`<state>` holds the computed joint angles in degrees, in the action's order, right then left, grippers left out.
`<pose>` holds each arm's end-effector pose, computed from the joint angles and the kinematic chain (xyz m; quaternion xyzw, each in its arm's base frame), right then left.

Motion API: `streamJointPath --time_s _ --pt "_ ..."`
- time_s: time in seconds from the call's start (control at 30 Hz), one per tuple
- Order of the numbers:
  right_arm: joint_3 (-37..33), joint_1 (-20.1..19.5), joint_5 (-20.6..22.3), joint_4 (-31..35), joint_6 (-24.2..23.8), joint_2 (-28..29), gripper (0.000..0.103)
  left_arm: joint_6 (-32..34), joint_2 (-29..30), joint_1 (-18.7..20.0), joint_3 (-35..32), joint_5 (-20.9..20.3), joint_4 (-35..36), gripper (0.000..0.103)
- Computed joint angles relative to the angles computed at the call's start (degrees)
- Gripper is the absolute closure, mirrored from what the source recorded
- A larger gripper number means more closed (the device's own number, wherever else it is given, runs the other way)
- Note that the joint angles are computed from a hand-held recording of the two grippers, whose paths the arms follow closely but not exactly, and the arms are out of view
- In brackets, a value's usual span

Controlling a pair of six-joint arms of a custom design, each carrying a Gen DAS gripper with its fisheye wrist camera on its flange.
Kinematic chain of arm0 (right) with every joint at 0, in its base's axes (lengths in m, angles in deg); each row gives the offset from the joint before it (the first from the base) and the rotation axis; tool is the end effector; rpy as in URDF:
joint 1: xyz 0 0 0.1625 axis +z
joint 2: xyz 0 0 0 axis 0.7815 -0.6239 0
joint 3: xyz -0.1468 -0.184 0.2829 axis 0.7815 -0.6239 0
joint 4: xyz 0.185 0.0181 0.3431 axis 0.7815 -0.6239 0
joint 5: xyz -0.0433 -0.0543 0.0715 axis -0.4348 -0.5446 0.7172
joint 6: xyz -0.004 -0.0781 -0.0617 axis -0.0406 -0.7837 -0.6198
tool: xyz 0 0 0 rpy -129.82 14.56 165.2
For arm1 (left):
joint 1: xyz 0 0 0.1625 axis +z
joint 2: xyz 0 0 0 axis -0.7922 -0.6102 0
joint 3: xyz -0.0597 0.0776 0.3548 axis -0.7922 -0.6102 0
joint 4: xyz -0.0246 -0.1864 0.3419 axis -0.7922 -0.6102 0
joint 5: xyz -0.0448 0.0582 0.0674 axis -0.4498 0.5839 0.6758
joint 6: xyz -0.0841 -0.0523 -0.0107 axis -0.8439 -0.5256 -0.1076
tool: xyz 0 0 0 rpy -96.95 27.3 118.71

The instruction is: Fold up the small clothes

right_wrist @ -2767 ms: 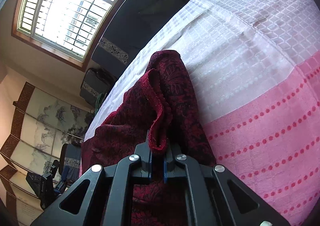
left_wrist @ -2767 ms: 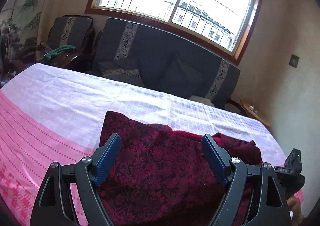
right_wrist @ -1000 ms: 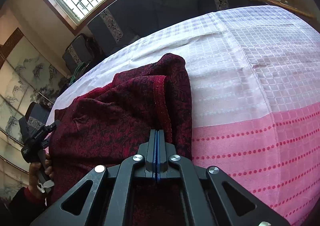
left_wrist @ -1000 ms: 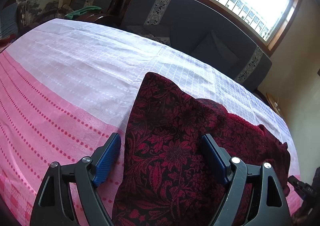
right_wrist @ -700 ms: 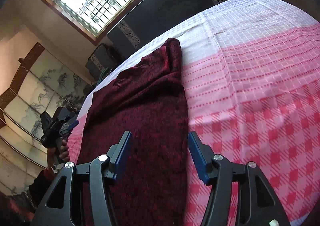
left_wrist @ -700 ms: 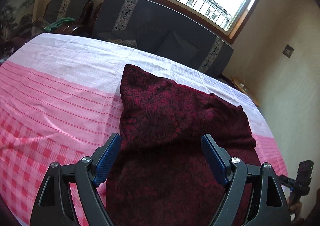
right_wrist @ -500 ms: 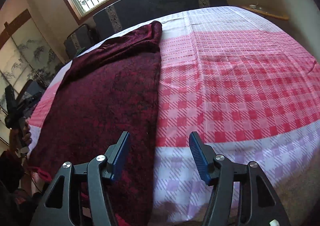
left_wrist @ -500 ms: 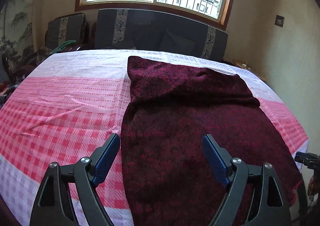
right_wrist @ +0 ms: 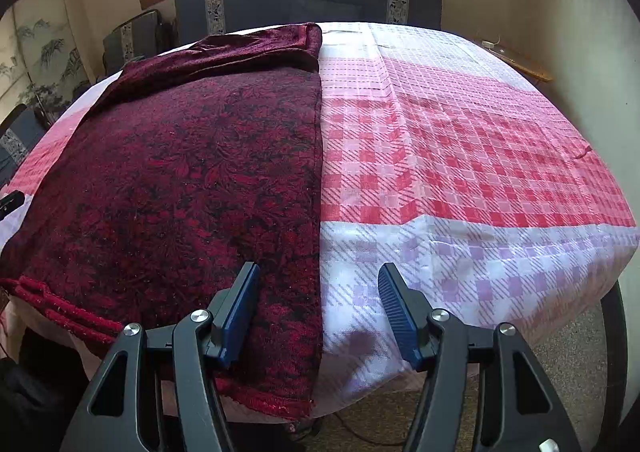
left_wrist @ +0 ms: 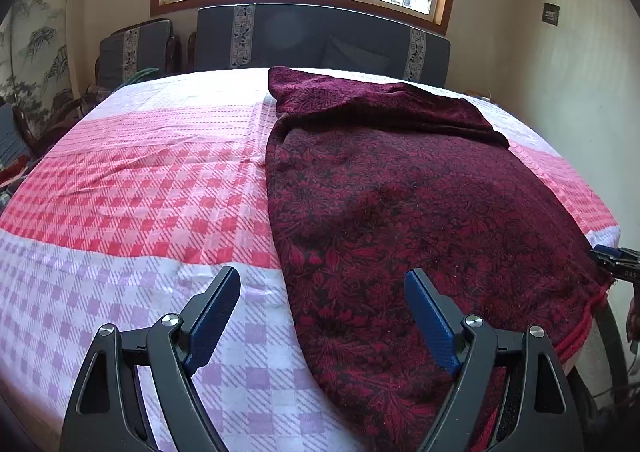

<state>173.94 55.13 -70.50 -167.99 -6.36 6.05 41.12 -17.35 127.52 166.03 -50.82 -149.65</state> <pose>0.2094 -0.4768 0.0712 0.1123 -0.8887 0.2852 0.3410 0.0727 -0.4435 0.3138 0.1855 0.8816 -0.3425 0.2665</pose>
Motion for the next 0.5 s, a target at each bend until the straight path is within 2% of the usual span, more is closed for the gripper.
streamJointPath --time_s 0.13,0.27,0.43,0.5 --pt "0.5 -0.1 0.4 -0.3 0.7 -0.3 0.044 -2.2 -1.9 2.5 -0.1 -4.2 3.2 0.019" --pt "0.7 0.1 0.2 0.1 1.1 -0.5 0.044 -6.2 -3.4 5.3 -2.0 -9.9 9.4 0.019" --pt "0.7 0.2 -0.3 0.0 1.1 -0.4 0.042 -8.4 -4.4 6.5 -2.7 -13.4 13.2 0.019" --pt "0.8 0.3 -0.5 -0.3 1.3 -0.2 0.039 -8.8 -4.9 6.9 -3.4 -16.1 16.3 0.019"
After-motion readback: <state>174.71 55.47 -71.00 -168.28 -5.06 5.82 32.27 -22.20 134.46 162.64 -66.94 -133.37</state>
